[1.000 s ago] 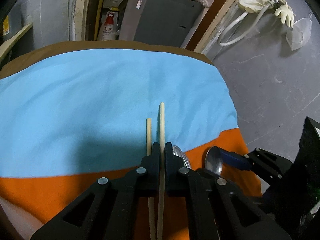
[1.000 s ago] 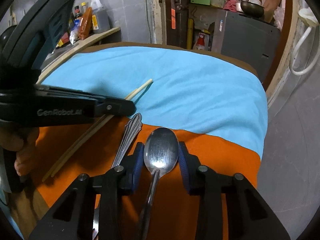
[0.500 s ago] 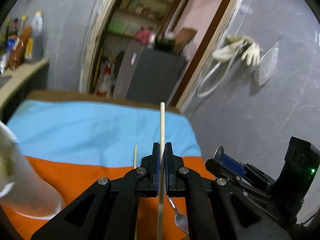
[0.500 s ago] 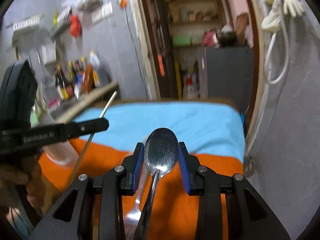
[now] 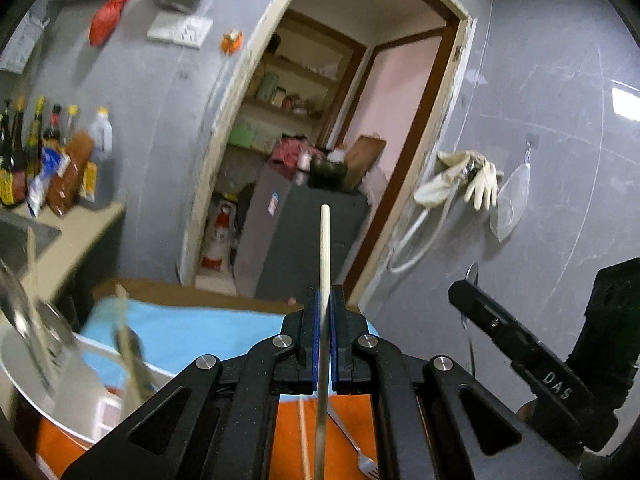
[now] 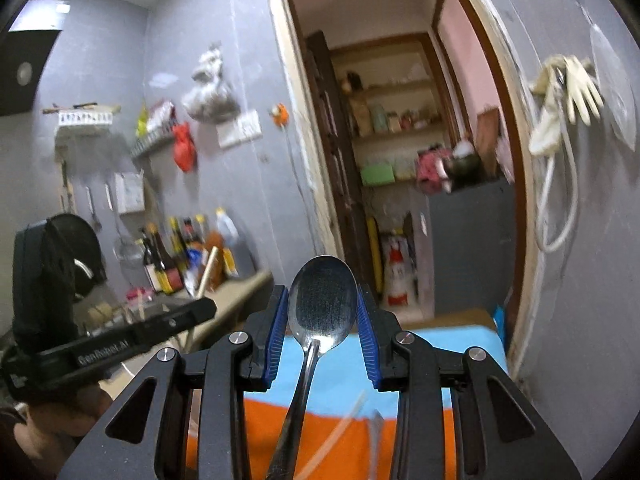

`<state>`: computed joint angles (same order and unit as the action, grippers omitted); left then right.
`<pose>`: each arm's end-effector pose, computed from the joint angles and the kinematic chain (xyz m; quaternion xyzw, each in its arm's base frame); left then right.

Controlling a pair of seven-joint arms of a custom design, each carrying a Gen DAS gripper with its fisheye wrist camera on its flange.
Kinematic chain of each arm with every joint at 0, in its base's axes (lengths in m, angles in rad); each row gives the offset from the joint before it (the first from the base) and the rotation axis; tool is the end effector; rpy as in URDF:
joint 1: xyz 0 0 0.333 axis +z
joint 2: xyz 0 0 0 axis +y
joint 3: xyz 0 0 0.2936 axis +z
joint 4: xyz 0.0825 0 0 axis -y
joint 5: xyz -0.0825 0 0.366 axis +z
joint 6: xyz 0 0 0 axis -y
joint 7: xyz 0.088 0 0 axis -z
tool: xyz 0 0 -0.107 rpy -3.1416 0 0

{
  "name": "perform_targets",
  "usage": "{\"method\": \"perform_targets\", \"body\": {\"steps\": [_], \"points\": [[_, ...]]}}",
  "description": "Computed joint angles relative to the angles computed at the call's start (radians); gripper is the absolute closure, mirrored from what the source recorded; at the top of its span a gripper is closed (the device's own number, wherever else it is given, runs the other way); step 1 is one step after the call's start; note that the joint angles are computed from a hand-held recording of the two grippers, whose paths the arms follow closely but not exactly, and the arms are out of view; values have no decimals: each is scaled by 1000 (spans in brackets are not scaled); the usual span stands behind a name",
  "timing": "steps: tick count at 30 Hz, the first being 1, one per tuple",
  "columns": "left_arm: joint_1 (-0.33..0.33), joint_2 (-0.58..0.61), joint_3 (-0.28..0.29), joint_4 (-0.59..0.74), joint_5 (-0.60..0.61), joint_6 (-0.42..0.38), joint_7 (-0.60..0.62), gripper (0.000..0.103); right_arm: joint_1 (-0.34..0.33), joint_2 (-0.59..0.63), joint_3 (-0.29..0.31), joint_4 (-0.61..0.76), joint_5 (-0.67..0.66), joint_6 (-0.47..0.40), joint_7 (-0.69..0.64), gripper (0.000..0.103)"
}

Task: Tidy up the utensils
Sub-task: 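Lift the chopstick and spoon and carry them over the white basket, then lower the chopstick and spoon into the basket and open both tools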

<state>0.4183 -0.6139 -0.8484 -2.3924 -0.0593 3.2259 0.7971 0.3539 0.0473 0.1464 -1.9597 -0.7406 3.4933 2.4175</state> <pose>0.3859 -0.2598 0.5987 -0.6095 0.5111 -0.5299 0.2940 0.4567 0.3394 0.5936 -0.6666 0.3711 -0.2056 0.6129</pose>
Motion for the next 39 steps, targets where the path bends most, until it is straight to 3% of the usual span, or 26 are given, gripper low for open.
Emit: {"method": "perform_targets", "body": {"steps": [5, 9, 12, 19, 23, 26, 39], "points": [[-69, -76, 117, -63, -5, 23, 57, 101, 77, 39, 10, 64, 183, 33, -187, 72], [-110, -115, 209, -123, -51, 72, 104, 101, 90, 119, 45, 176, 186, 64, -168, 72], [-130, -146, 270, -178, -110, 105, 125, 101, 136, 172, 38, 236, 249, 79, -194, 72], [-88, -213, 327, -303, -262, 188, 151, 101, 319, 277, -43, 323, 506, 93, -398, 72], [-48, -199, 311, -362, -355, 284, 155, 101, 394, 315, -88, 335, 625, 97, -507, 72], [-5, -187, 269, -389, -427, 333, 168, 101, 425, 343, -105, 345, 680, 94, -564, 72], [140, -181, -9, -398, -723, 451, 315, 101, 484, 396, -133, 326, 766, 115, -730, 72]]}}
